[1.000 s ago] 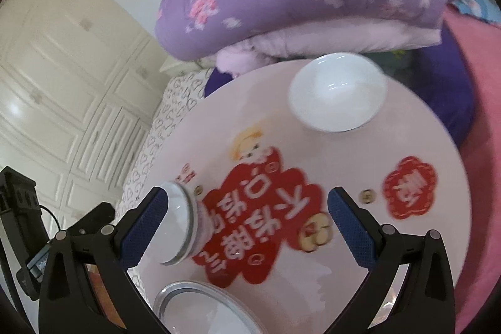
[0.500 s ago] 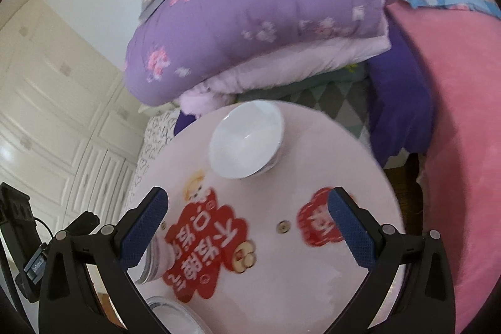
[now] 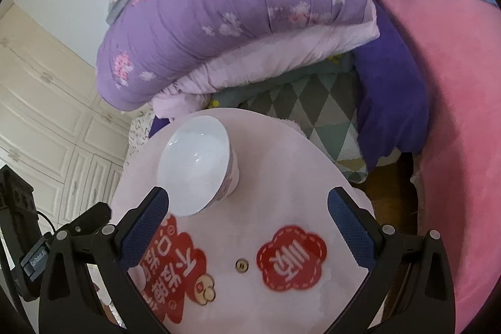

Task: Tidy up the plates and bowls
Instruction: 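Move both grippers to the rim of the last white bowl, then close both grippers on the last white bowl rim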

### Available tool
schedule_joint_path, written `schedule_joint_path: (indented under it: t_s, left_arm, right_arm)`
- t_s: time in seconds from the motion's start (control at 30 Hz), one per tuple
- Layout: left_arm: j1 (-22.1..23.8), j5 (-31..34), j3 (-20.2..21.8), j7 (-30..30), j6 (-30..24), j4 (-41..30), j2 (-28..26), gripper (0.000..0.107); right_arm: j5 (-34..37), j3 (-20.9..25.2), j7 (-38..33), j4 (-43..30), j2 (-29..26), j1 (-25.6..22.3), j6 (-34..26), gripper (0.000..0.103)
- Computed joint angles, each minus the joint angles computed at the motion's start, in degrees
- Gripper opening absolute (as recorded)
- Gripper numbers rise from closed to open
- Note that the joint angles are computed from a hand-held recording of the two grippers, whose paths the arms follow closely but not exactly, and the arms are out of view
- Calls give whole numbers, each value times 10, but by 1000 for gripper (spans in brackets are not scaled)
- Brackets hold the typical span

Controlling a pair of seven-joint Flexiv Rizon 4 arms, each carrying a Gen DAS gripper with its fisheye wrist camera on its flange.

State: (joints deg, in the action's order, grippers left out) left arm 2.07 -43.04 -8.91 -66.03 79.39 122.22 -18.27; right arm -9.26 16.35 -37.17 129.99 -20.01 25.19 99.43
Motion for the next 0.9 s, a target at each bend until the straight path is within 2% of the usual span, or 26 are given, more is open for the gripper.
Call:
schedule_joint_path:
  t_s: [0.13, 0.3, 0.37, 0.47, 0.57, 0.6, 0.63, 0.67, 0.73, 0.77, 0.8, 0.83, 0.9]
  left_arm:
    - [-12, 60, 28, -58, -37, -61, -56, 98]
    - [2, 84, 21, -96, -70, -114, -109, 91]
    - [10, 83, 12, -101, -76, -127, -125, 84]
    - [21, 84, 3, -107, -92, -152, -151, 73]
    - [31, 77, -8, -109, -103, -170, -171, 65]
    - [33, 75, -11, -109, -105, -176, -178, 62]
    - [34, 74, -13, -109, -106, -182, -184, 55]
    - [35, 74, -15, -109, -108, -187, -188, 46]
    - [43, 63, -30, -99, -103, -191, -196, 31]
    - [52, 50, -45, -85, -98, -190, -199, 22]
    - [56, 40, -54, -77, -91, -186, -199, 18]
    - [57, 35, -58, -70, -86, -185, -199, 10]
    - [45, 43, -43, -79, -80, -181, -194, 10]
  right_arm:
    - [-9, 46, -15, -35, -40, -47, -15, 99]
    - [-11, 64, -31, -63, -69, -61, -28, 95]
    - [-11, 68, -35, -73, -76, -63, -34, 93]
    - [-9, 80, -47, -87, -87, -71, -48, 84]
    - [-3, 94, -60, -103, -101, -79, -63, 69]
    - [0, 97, -64, -108, -105, -80, -68, 61]
    - [3, 100, -68, -113, -108, -81, -72, 51]
    - [5, 104, -74, -117, -112, -83, -77, 45]
    - [12, 107, -82, -123, -116, -80, -81, 22]
    - [16, 111, -87, -126, -120, -81, -79, 19]
    - [20, 113, -90, -129, -121, -80, -78, 16]
    - [21, 98, -86, -127, -115, -65, -79, 17]
    - [23, 81, -81, -125, -106, -46, -85, 16]
